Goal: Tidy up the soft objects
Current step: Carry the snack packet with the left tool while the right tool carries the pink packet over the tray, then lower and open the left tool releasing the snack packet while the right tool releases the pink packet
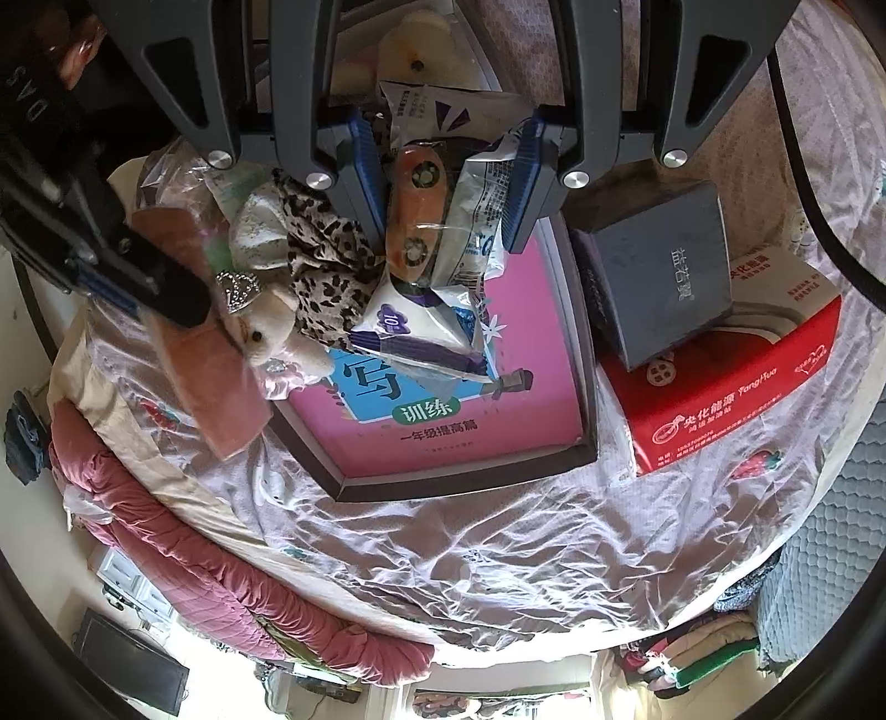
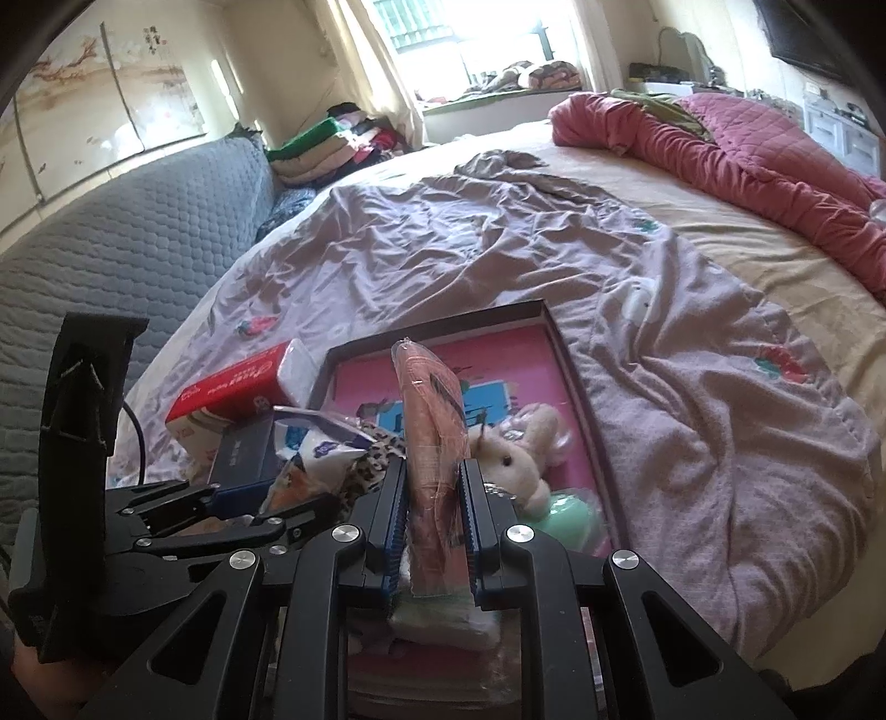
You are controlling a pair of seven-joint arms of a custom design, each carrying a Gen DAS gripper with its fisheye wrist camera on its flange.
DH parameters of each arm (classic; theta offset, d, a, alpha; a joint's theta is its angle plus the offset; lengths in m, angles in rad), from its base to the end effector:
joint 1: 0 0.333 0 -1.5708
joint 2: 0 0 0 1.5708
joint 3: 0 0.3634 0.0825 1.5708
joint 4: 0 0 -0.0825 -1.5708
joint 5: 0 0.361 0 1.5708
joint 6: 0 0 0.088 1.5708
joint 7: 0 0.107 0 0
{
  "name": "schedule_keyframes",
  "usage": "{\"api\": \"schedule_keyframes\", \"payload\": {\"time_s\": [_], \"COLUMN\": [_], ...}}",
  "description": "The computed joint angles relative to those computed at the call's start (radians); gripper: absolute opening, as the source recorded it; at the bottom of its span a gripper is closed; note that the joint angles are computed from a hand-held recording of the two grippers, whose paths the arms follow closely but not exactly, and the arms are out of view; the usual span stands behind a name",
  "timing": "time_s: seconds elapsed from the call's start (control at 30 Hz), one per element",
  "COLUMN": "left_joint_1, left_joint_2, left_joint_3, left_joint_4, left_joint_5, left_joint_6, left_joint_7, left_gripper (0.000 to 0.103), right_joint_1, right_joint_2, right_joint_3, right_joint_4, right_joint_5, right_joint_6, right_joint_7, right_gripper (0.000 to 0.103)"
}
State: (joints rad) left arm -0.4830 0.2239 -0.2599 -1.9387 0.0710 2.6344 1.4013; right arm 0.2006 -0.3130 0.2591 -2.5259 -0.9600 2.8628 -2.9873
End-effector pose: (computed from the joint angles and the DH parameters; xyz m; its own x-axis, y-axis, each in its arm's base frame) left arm 0.4733 -0.4199 0.4852 -0.5836 -0.8085 0.0758 -0.7415 0.4925 -0.4557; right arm 0.3602 0.2374 0.4950 -0.2514 -0.9160 -0.3126 -0.6423 0.3995 -0.6541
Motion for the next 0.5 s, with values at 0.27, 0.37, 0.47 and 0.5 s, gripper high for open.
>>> {"api": "schedule_keyframes", "payload": {"time_s": [0.27, 0.37, 0.47, 0.5], "left_joint_1": [0.002, 0.004, 0.005, 0.006], "left_joint_2": [0.009, 0.012, 0.017, 0.018], "left_joint_3": [0.003, 0.005, 0.006, 0.006], "left_joint_4": [0.002, 0.002, 0.007, 0.007], "left_joint_5": [-0.009, -0.013, -0.014, -0.016], "left_joint_6": [0.008, 0.01, 0.009, 0.009], "left_joint_7": [0.003, 0.001, 0.003, 0.004], "left_gripper": [0.041, 0.041, 0.041, 0.041], "right_joint_1": [0.023, 0.031, 0.033, 0.031], "right_joint_2": [0.082, 0.096, 0.103, 0.105], "right_joint_3": [-0.02, -0.03, -0.037, -0.038], "right_joint_4": [0.039, 0.044, 0.045, 0.045], "right_joint_5": [-0.007, -0.017, -0.043, -0.058], "right_joint_6": [0.005, 0.0, 0.007, 0.011], "right_joint_7": [-0.028, -0.029, -0.008, 0.003], "right_gripper": [0.019, 0.02, 0.021, 0.021]}}
